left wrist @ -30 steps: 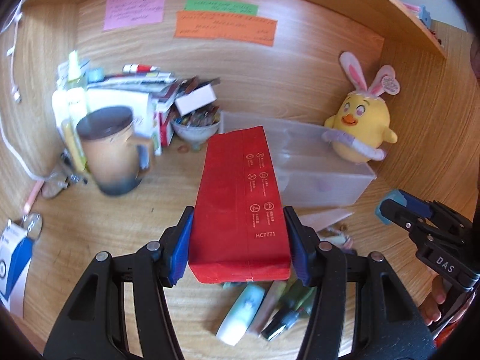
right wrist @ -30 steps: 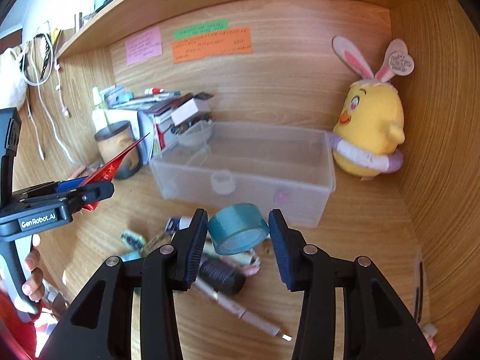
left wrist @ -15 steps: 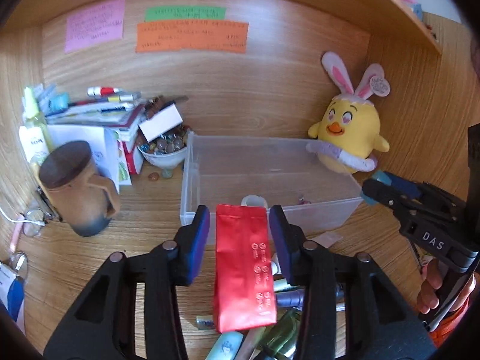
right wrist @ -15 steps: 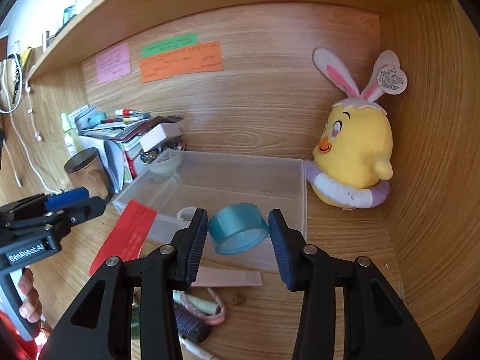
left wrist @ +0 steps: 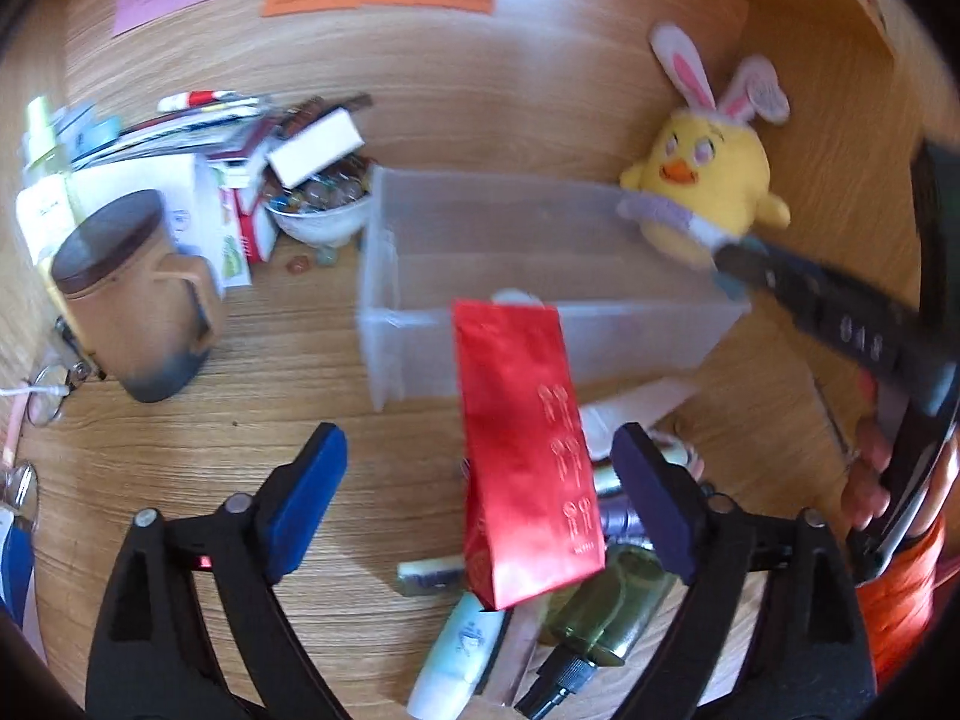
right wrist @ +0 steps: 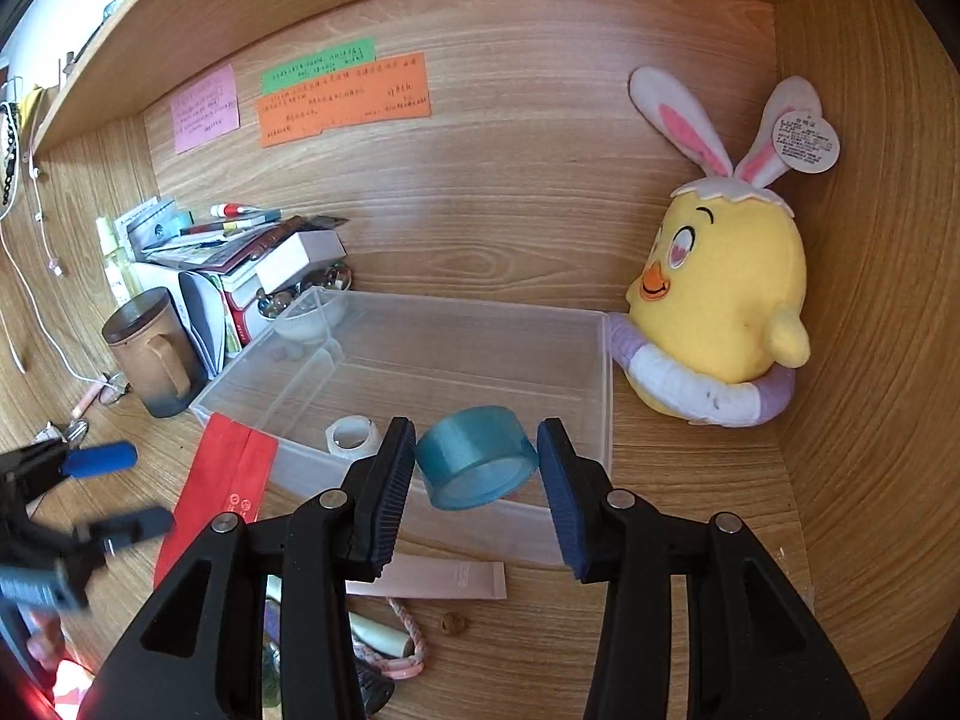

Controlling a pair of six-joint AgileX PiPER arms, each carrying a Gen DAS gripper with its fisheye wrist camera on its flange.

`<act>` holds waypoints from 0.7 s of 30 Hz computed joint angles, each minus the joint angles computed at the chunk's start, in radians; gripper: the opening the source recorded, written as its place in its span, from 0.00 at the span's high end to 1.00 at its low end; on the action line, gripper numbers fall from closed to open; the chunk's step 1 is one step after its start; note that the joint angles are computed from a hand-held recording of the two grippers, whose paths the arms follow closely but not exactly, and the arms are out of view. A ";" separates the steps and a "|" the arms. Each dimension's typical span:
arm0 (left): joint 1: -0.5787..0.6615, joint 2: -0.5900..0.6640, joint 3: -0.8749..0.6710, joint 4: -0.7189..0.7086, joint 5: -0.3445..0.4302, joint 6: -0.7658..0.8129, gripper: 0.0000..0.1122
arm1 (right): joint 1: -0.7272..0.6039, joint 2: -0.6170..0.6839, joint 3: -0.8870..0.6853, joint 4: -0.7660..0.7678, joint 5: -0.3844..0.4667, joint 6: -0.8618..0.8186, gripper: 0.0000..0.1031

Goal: Organize objects
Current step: 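Carry the red box with the left tool while the right tool carries the blue tape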

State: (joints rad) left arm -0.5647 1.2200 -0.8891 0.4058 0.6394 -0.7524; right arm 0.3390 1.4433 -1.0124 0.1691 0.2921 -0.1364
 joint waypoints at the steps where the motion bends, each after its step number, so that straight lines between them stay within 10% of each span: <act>1: -0.010 0.019 -0.005 0.011 0.003 -0.006 0.18 | 0.004 0.008 -0.005 -0.025 -0.001 0.021 0.62; 11: -0.015 0.138 -0.024 -0.058 0.016 0.038 0.18 | 0.016 0.038 -0.036 -0.154 0.005 0.136 0.62; 15: -0.005 0.129 -0.012 -0.086 -0.003 0.062 0.44 | 0.018 0.070 -0.073 -0.183 0.018 0.161 0.62; 21: 0.027 0.123 -0.007 -0.157 -0.025 0.126 0.51 | 0.005 0.152 -0.177 -0.149 0.074 0.124 0.62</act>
